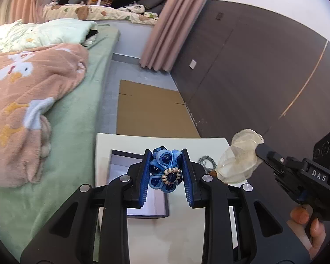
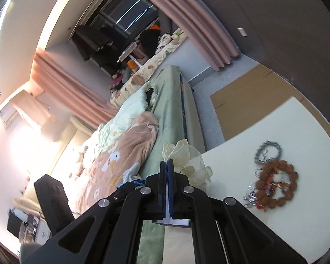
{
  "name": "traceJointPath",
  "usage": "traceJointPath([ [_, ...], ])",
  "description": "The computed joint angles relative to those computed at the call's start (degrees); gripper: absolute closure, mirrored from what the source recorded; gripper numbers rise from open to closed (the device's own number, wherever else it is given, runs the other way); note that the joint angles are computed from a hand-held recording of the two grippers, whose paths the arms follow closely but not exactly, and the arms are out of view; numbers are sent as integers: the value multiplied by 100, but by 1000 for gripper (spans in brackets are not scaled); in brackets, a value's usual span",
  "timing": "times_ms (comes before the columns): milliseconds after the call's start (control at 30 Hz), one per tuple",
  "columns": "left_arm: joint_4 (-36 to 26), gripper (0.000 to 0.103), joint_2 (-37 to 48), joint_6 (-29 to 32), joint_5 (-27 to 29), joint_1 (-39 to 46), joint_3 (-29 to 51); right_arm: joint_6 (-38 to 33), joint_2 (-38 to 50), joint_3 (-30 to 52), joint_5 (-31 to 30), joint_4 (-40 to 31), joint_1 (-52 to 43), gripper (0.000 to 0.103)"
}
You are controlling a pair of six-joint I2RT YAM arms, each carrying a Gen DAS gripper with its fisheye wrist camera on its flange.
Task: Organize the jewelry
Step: 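Carry the blue flower hair tie into the black box and release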
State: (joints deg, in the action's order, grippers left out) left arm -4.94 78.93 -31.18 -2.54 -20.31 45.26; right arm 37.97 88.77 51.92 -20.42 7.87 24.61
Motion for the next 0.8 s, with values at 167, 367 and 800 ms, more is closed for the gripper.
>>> traceJointPath([
  [167,-66,76,-312,95,119,379,-239,-6,465,398,45,2,385,101],
  [367,-48,76,-346,119,233,689,-403,23,1516,797,-243,378,683,95],
  [800,99,45,180,125,282,386,-196,-155,1276,402,90,-274,309,38],
])
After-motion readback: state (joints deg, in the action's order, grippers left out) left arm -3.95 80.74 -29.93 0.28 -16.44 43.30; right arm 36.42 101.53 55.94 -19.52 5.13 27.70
